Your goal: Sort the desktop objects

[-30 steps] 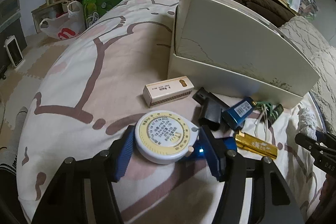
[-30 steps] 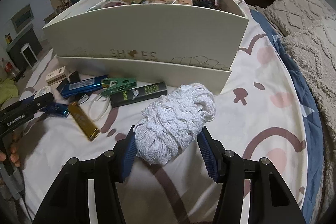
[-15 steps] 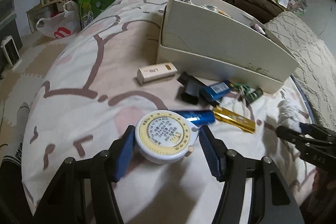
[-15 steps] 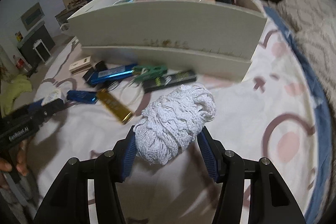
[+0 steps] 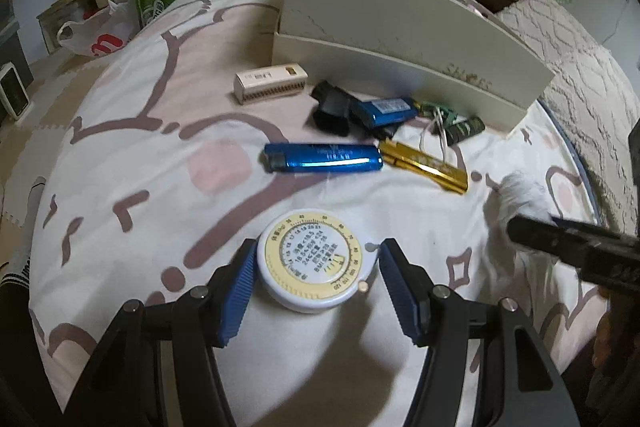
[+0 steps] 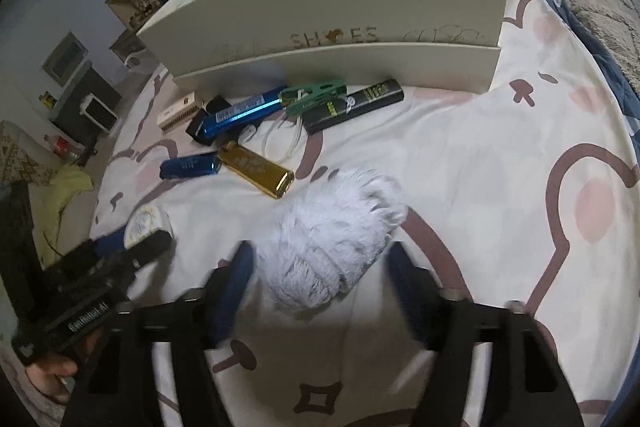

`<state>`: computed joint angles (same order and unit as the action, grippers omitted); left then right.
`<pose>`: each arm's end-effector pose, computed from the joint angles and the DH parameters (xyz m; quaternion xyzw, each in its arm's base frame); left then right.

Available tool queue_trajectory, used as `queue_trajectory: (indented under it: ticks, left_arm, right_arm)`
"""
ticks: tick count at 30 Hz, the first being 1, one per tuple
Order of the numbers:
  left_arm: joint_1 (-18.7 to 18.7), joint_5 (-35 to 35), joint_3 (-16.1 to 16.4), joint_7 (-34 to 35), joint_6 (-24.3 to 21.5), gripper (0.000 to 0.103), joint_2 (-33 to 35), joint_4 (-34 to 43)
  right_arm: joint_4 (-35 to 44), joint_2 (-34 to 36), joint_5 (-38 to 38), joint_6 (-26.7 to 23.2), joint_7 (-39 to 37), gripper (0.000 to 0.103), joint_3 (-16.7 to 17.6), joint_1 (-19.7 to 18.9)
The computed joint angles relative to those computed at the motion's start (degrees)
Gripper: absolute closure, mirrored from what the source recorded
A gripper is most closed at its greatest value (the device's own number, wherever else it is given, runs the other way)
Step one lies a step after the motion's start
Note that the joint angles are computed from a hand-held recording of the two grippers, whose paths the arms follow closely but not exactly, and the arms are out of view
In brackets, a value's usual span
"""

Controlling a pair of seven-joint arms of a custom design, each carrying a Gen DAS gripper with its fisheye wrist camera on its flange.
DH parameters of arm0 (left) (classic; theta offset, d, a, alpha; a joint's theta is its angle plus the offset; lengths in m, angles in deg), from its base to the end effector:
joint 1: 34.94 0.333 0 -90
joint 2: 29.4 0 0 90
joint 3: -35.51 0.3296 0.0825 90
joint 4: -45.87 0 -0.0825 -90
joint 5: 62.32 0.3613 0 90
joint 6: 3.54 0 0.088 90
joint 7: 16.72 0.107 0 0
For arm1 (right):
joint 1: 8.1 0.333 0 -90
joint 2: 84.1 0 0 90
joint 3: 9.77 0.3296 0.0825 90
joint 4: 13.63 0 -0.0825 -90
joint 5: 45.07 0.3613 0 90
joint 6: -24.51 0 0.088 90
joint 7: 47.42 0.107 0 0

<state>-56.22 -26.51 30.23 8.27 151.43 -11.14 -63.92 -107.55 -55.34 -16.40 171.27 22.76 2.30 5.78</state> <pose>0.5655 -0.2997 0.4031 -0.7339 0.6155 -0.2275 0.1756 0.6445 0.2785 0.3988 -0.7918 0.5327 0.0310 0.2972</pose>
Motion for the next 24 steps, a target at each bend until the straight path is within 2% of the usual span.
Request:
queue_trajectory:
  ticks: [1,8,12,13,15,16,20,24]
  left_arm:
    - [-0.11,0.15,0.09,-0.18,-0.13,0.041,0.10,0.07]
    - [-0.69,1.61,0.54,-2.19,-0.28,0.041,0.22,0.01]
    - [-0.84,1.77,0.38,-3.12,-0.31,0.024,-0.10,-0.39]
    - [-1.41,2.54,0.61,-3.94,-1.56,0.020,-0.16,-0.08]
    - [-3.90,7.23,1.72,-8.03,-7.30,0.018,-0.38,1.41]
    - [-4.48,9.72,1.78,-9.78,-8.78,0.018,-0.59,1.75]
    - [-4.27,16.85,0.22,-12.55,-7.92,0.017,-1.53,1.76]
    - [-3.86,18.64,-1.56,-10.08,-5.54,0.017,-0.07,3.34]
  right_arm:
    - [-0.40,-0.30,0.41,0.59,-0.46,0.009,0.25,-0.18]
    - [-0.51,-0.57,4.91,2.69,-4.11,0.009,2.10,-1.84]
    - [1.98,0.99,6.62,3.27,-6.97,0.009,2.68,-2.51]
    - [2.76,1.52,6.66,3.33,-7.35,0.009,2.67,-2.46]
    - [4.44,2.67,6.65,3.30,-7.65,0.009,2.67,-2.35]
    - [5.28,3.26,6.75,3.13,-7.79,0.009,2.77,-2.41]
    - [8.92,5.71,6.62,1.40,-7.44,0.009,2.93,-2.51]
    - [10.57,6.88,8.29,-0.43,-7.13,0.009,3.68,-3.53]
